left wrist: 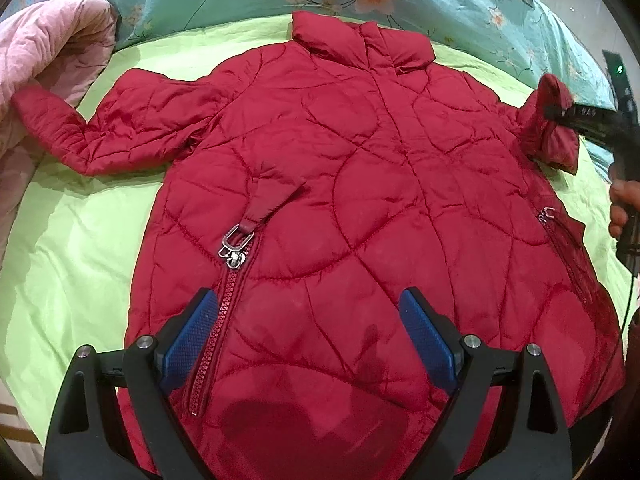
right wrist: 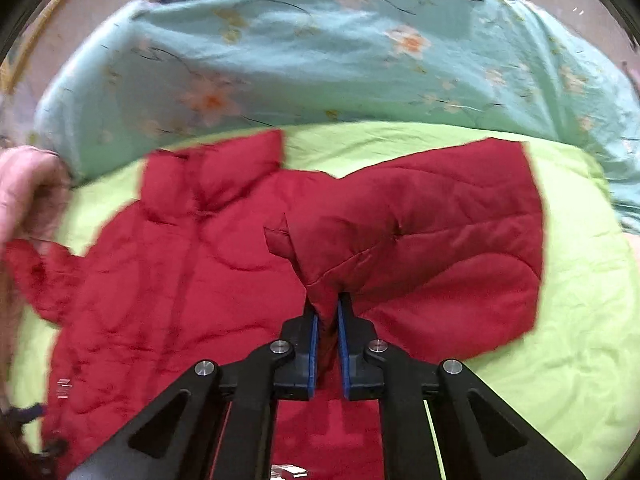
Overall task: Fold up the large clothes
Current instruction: 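Grasp the folded red sleeve with the right tool and lift it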
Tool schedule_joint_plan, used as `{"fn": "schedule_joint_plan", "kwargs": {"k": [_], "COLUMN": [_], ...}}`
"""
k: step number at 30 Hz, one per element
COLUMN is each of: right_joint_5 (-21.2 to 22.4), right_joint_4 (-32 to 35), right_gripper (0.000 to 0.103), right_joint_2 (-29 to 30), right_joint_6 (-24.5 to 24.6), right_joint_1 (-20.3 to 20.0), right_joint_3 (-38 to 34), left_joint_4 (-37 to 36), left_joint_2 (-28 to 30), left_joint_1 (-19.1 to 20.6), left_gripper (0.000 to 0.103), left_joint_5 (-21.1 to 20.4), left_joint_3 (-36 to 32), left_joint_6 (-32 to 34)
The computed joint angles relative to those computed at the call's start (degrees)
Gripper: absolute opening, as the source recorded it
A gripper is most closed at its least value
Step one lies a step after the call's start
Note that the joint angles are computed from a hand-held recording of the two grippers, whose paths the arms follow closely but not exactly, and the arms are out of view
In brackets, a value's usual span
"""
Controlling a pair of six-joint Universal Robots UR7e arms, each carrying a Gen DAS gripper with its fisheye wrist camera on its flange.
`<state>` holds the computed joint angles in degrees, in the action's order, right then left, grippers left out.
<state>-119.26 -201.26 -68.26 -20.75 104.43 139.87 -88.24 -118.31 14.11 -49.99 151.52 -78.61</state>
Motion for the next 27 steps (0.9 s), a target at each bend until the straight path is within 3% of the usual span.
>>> {"fn": "schedule_joint_plan", "kwargs": {"k": [8, 11, 14, 21, 27], "right_joint_5": [17.2, 22.5, 25.1, 35.7, 39.2], "right_joint_4": [17.3, 21.7, 23.6, 30.4, 33.8], "right_gripper": [0.007, 0.007, 0.007, 0.006, 0.005], "right_joint_2": [-2.9, -0.7, 2.9, 14.9, 22.8], "right_joint_6": [7.0, 8.3, 9.0, 11.3, 12.3], "right_joint_1": [1.4, 2.0, 3.1, 1.9, 3.1], "right_joint_3": [-3.1, -5.0, -7.1, -15.3, -21.6], "left_joint_4": [-1.5, -5.1, -9.2, -23.5, -39.5], "left_joint_2": [-3.6, -5.3, -6.2, -4.7, -0.8], "left_joint_1": [0.4, 1.6, 3.6, 11.6, 21.8], "left_gripper": [0.093, 0.093, 0.093, 0.093, 0.093], "left_joint_5": [1.2, 2.4, 3.4, 4.4, 3.5], "left_joint_3": [0.6, 1.1, 1.6, 2.5, 2.3], "left_joint_6": [2.1, 5.5, 8.6, 19.3, 31.3]}}
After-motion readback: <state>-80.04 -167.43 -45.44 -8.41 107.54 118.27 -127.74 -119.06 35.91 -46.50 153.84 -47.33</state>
